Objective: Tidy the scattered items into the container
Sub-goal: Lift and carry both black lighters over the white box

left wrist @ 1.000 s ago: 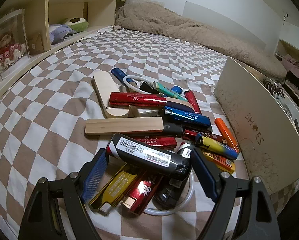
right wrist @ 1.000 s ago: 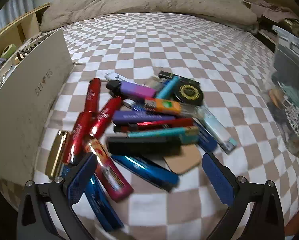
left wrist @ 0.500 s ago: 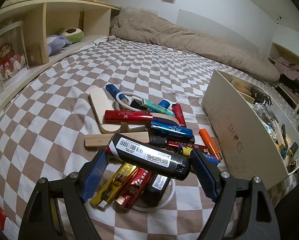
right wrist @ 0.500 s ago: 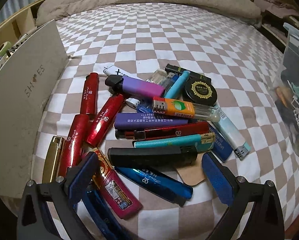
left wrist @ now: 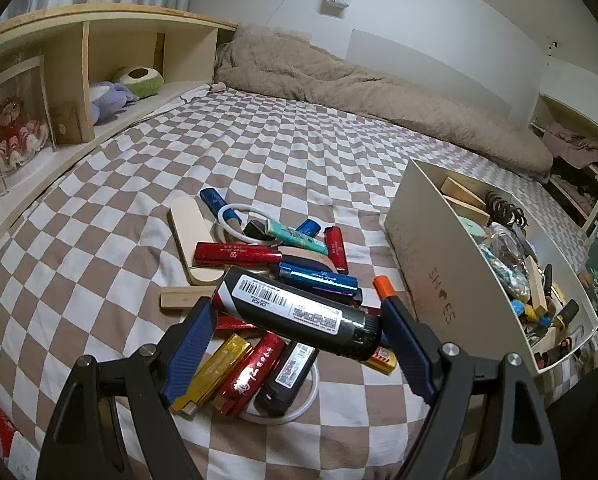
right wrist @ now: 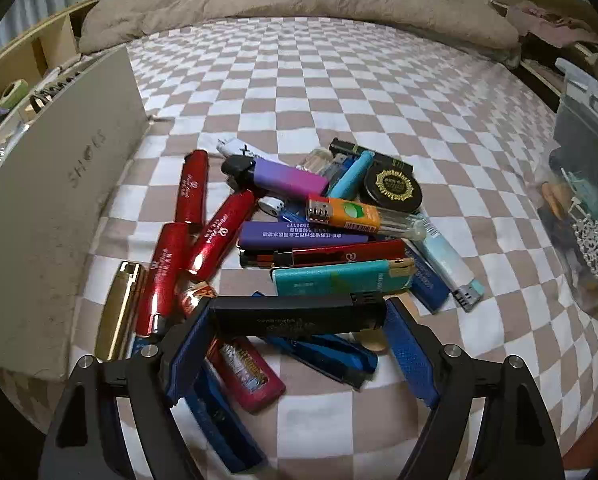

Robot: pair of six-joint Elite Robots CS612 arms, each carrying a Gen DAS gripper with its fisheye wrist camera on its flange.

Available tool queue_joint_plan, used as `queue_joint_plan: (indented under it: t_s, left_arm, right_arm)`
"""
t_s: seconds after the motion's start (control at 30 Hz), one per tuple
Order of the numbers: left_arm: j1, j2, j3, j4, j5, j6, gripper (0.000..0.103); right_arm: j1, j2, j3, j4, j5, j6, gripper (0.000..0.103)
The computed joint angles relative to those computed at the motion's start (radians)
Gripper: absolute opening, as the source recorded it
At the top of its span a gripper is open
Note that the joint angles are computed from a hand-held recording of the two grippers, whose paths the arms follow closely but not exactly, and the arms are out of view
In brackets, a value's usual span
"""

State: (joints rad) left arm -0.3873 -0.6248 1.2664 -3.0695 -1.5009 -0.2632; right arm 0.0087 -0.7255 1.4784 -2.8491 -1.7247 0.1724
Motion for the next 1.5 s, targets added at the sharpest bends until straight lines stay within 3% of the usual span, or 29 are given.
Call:
queue_joint_plan:
  t_s: [0.1, 0.8, 1.2, 1.5]
  left_arm:
    - [-0.004, -0.003, 0.001, -0.003, 0.003, 0.003, 0.084]
    - [-0.035, -0.042, 0.025, -0.098, 0.026, 0.022, 0.084]
    - [-0.054, -0.048, 0.016, -0.183, -0.026, 0.046, 0.084]
    - [-0.065, -0.044, -0.001, -0.208, -0.070, 0.059, 0.084]
  right_arm:
    - [-0.004, -0.017, 0.021, -0.029, 0.030, 0.010, 0.083]
    - [0.033, -0.072, 0.048, -0.279, 0.035, 0.022, 0.083]
    - [0.055, -0.064, 0.026, -0.411, 0.084, 0.048, 0.083]
    - [0.072, -0.047, 0.004, -0.448, 0.122, 0.067, 0.083]
